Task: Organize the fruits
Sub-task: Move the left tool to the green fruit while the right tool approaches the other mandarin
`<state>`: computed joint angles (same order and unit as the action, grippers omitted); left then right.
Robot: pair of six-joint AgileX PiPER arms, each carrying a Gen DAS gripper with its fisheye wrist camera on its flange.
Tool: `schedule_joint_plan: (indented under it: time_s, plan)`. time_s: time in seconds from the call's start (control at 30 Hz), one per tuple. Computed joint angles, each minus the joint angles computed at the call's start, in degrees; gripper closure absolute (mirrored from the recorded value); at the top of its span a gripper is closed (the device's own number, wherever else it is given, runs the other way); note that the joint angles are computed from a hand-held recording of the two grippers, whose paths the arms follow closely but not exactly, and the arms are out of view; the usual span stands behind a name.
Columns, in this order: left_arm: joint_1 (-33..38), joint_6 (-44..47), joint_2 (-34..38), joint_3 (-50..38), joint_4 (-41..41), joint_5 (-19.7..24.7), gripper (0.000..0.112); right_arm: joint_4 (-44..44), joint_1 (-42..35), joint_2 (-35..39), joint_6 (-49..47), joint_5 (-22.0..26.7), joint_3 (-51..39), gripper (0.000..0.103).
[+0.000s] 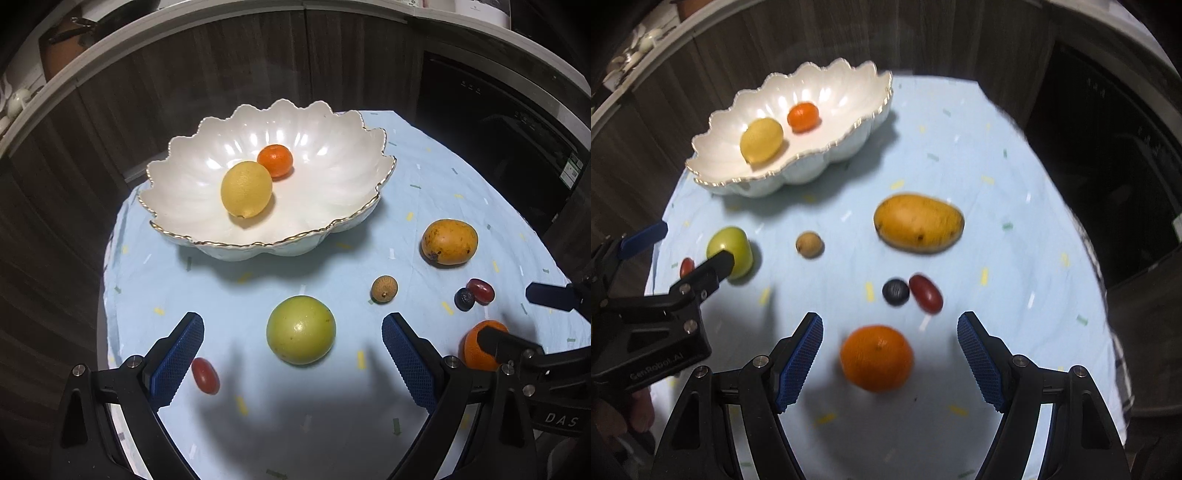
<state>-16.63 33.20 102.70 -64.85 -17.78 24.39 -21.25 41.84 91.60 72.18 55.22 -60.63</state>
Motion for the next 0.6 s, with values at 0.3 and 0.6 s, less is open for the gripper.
schedule_joint_plan:
  time_s: [0.3, 0.6]
  plan:
    - [0.9, 8.3, 3.8, -1.9, -5.8, 1.2, 0.019, 3.2, -0.7, 2.4, -1.0, 0.5, -1.2, 0.027]
    - [1.3, 11.7, 7.6, -3.0, -7.9, 1.3, 0.033, 8.1, -2.5, 5.1, -3.8, -1.3, -1.0, 0.028]
